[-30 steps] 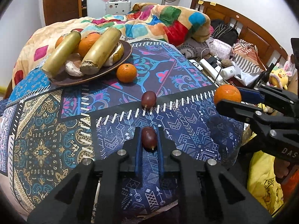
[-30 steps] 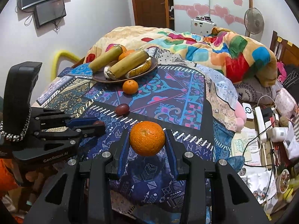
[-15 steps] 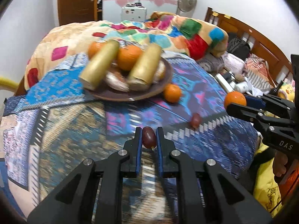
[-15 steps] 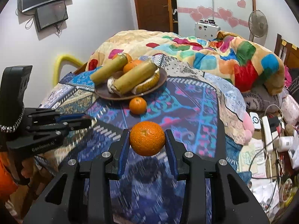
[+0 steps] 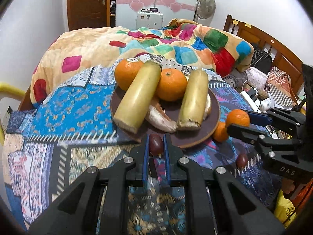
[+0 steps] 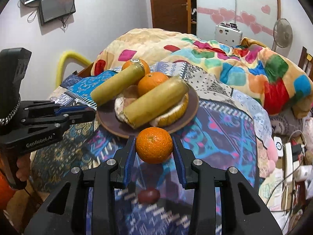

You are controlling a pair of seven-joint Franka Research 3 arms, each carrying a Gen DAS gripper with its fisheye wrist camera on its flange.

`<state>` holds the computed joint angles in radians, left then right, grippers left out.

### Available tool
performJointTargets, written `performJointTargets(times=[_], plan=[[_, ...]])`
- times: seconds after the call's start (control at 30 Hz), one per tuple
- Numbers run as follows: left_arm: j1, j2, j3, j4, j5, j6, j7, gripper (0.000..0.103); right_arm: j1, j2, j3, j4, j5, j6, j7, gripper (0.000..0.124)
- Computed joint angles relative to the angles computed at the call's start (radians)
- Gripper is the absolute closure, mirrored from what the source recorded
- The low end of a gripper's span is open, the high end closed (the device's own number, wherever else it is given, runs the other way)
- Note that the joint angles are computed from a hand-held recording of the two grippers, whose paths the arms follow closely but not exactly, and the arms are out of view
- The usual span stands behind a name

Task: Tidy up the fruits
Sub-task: 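Carry the mandarin and date to the plate and open both grippers there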

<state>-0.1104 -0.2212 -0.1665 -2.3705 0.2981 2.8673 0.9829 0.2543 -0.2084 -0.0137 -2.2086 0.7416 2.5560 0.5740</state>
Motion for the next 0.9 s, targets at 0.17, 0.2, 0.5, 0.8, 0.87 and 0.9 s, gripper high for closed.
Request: performJointTargets(times=[0.17, 0.2, 0.5, 0.8, 0.87, 0.9], plan=[[-0.002, 0.049, 0.016, 0.031, -0.020, 0.015, 0.035, 0.089, -0.002, 0.063, 0.017, 0.062, -0.030, -0.012, 0.041, 0.090], [-0.010, 0.054, 0.024, 0.032, -0.043, 0.020, 0.058, 0.089, -0.002, 0.071, 0.020, 0.068, -0.035, -0.009, 0.044, 0.090], [-0.011, 0.085, 0.025, 0.043, -0.093, 0.036, 0.108, 0.089, -0.003, 0.105, 0.036, 0.095, -0.069, 0.004, 0.051, 0.089], [-0.015, 0.074, 0.023, 0.030, -0.107, 0.037, 0.112, 0.082, -0.007, 0.103, 0.041, 0.090, -0.112, 0.006, 0.075, 0.074], [-0.014, 0.063, 0.018, 0.019, -0.103, 0.043, 0.107, 0.075, -0.005, 0.093, 0.039, 0.080, -0.103, 0.014, 0.068, 0.070], [-0.014, 0.054, 0.016, 0.012, -0.101, 0.046, 0.104, 0.073, -0.004, 0.087, 0.036, 0.075, -0.097, 0.014, 0.061, 0.070]])
